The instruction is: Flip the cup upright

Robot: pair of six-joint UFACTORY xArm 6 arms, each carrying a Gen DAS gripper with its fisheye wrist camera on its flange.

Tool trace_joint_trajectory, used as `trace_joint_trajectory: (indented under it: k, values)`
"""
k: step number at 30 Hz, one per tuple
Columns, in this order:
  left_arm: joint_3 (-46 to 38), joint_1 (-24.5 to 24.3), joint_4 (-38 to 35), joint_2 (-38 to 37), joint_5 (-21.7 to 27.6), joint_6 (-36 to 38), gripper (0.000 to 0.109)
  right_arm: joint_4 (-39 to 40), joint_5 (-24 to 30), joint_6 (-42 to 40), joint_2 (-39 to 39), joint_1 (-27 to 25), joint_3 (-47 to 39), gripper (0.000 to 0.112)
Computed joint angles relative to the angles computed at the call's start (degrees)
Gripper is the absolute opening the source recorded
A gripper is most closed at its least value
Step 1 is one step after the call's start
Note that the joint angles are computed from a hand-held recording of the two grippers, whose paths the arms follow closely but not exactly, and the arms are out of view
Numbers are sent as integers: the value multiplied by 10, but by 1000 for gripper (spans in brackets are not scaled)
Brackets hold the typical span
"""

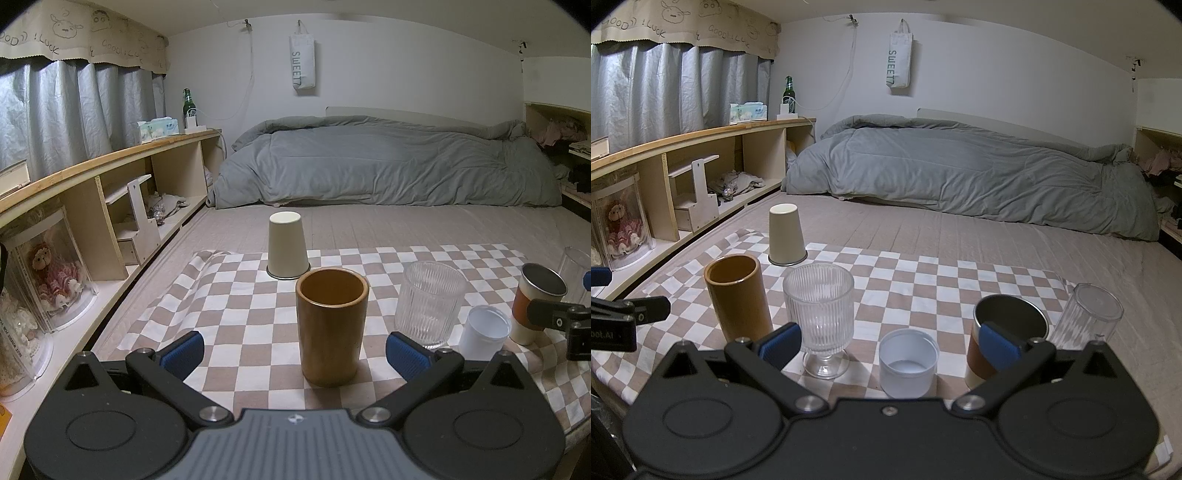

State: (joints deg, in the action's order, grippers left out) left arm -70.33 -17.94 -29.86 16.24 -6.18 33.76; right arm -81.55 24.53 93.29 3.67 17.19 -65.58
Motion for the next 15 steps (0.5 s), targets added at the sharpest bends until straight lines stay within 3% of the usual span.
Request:
trace_joint_trajectory:
  k: [15]
  values:
    - [3,0,1,-4,2,-1,103,-1,0,1,0,0,0,103]
